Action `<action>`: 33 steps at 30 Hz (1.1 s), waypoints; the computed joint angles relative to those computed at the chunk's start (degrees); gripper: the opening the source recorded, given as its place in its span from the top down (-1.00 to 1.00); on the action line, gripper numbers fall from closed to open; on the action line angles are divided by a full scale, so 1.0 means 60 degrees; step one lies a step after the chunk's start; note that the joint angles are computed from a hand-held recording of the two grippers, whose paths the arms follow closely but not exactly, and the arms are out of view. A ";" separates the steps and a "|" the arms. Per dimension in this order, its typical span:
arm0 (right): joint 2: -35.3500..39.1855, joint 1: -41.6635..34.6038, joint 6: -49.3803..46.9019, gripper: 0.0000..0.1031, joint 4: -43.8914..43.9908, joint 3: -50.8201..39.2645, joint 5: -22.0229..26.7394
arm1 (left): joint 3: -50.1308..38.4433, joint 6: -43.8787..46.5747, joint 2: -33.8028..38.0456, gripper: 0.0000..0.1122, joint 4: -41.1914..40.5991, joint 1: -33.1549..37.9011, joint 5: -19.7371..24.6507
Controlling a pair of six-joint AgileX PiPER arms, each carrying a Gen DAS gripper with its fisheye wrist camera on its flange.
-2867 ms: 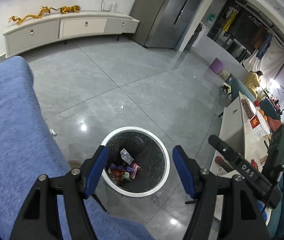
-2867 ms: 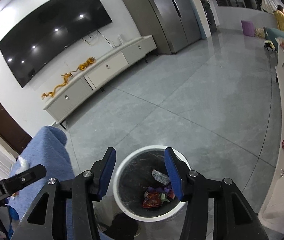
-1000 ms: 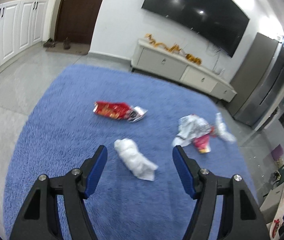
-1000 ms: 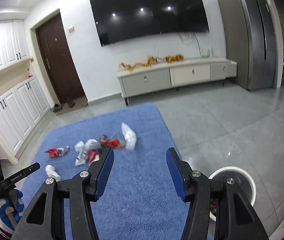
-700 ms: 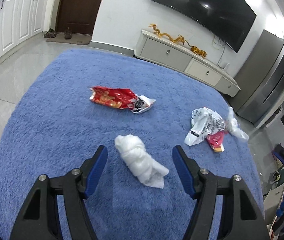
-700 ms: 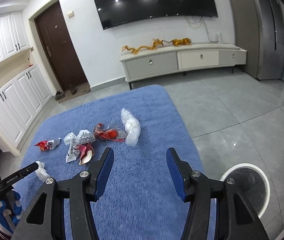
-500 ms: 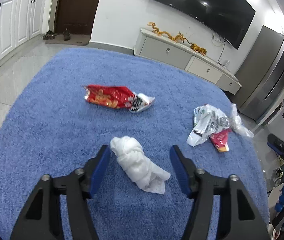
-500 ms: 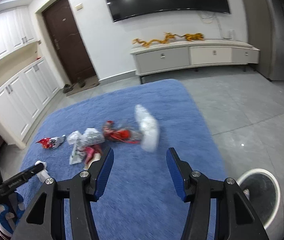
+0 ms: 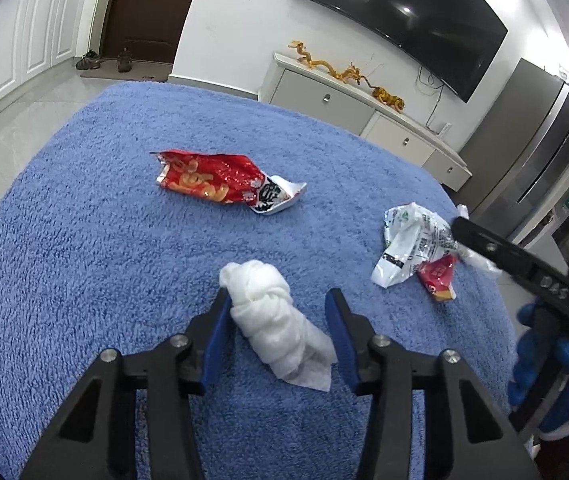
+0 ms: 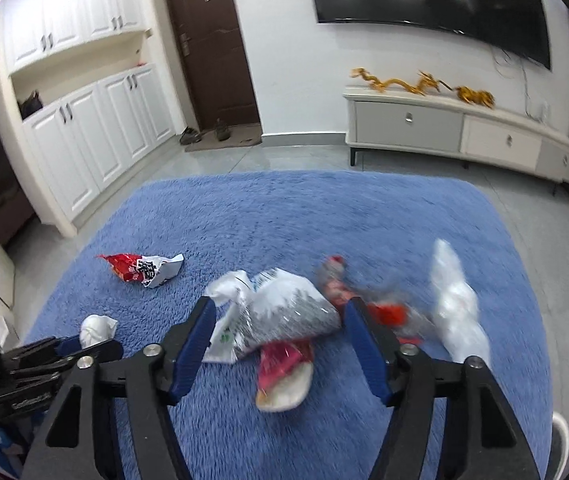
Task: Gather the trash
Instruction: 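Grasp the white tissue with left tool while right tool grasps white-grey plastic bag, then carry tissue and plastic bag over the bin and open both tools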
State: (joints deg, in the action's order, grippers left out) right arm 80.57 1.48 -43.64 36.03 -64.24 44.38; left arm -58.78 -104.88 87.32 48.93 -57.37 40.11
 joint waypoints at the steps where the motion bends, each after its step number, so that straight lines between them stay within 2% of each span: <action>1: 0.0091 0.0207 0.0103 -0.26 -0.0189 -0.0018 -0.0158 | 0.0164 -0.0087 -0.0145 0.21 0.0050 0.0014 -0.0082; 5: 0.0340 0.1129 0.0908 -0.27 -0.1558 0.0038 -0.1053 | 0.0489 -0.0309 -0.0410 0.21 0.0178 0.0078 -0.0331; 8: 0.0536 0.1514 0.1551 -0.24 -0.2441 -0.0002 -0.1310 | 0.0561 -0.0381 -0.0445 0.21 0.0240 0.0093 -0.0428; 11: 0.0600 0.1581 0.1692 0.08 -0.2674 0.0038 -0.1441 | 0.0667 -0.0399 -0.0526 0.21 0.0285 0.0092 -0.0518; 13: 0.0554 0.1538 0.1650 0.19 -0.2615 0.0090 -0.1514 | 0.0678 -0.0404 -0.0520 0.22 0.0316 0.0064 -0.0562; 14: 0.0547 0.1467 0.1454 0.26 -0.2396 0.0112 -0.1463 | 0.0676 -0.0393 -0.0509 0.31 0.0314 0.0049 -0.0582; 17: 0.0338 0.1496 0.1203 0.31 -0.2313 0.0259 -0.1507 | 0.0623 -0.0312 -0.0465 0.35 0.0269 0.0084 -0.0643; 22: -0.0144 0.1373 0.0452 0.31 -0.1415 0.0295 -0.1323 | 0.0706 -0.0487 -0.0523 0.36 0.0405 0.0064 -0.0688; 26: -0.0445 0.1047 0.0227 0.31 -0.0844 0.0026 -0.0869 | 0.1130 -0.0869 -0.0776 0.47 0.0746 0.0027 -0.0839; 33: -0.1169 -0.0276 0.0115 0.31 0.0249 -0.0632 0.0576 | 0.1210 -0.1117 -0.0905 0.59 0.1049 -0.0363 -0.0474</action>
